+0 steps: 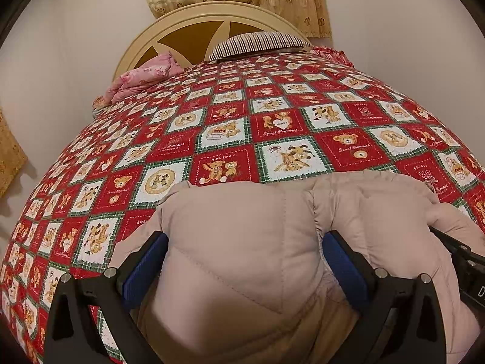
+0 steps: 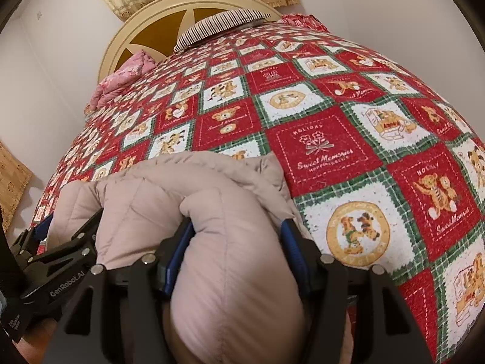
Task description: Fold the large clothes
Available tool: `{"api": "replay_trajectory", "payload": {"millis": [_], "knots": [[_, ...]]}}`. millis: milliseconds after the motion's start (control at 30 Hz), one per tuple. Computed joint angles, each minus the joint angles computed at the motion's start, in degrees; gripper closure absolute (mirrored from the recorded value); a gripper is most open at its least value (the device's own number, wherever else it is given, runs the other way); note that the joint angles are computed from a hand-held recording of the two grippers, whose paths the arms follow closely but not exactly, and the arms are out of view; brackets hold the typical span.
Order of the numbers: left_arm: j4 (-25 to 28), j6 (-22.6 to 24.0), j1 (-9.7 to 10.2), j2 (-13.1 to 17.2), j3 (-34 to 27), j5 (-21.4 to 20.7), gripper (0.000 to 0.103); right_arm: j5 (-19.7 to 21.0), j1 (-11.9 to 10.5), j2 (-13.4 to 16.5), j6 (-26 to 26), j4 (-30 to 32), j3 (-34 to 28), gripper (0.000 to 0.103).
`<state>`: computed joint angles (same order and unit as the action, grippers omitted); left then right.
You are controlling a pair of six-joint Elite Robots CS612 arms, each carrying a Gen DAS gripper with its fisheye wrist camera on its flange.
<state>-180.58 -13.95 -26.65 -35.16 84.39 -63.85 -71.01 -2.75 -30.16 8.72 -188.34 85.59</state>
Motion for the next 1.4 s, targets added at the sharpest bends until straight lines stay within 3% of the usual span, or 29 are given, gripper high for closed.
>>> {"api": "replay_trajectory", "payload": {"millis": [867,933,967,1067,1133,1400], "knots": [[2.28,0.99,-0.21,0.58,-1.10,1.49,0.001,-0.24,0.06,-0.36,-1.10,3.23,-0.67,0.039],[2.14,1.02,-0.21,0.55,-1.01,1.53,0.001,3.26,-0.84,-0.87,-1.14,1.88,0.32,0.037],[1.85,0.95,-0.22,0.58,-0.93,1.48,0.001,6.89,-1.98,-0.98,0.30,-1.38,1.47,0.035],[1.52,0.97,-0.28,0.59,-0.88,1.60,0.001,8.00,-3.57,-1.24,3.62,-8.62,4.01,0.019],[1.36,1.18,-0.32,0.58,-0.85,1.74,0.001,7.21,-3.99,-1.46,1.75,-8.07,4.70,0.019],[0.22,0.67,-0.18,0.37,-0.43,0.75,0.001,17.05,-5.65,-0.61,-2.02,1.05,3.28,0.023]]}}
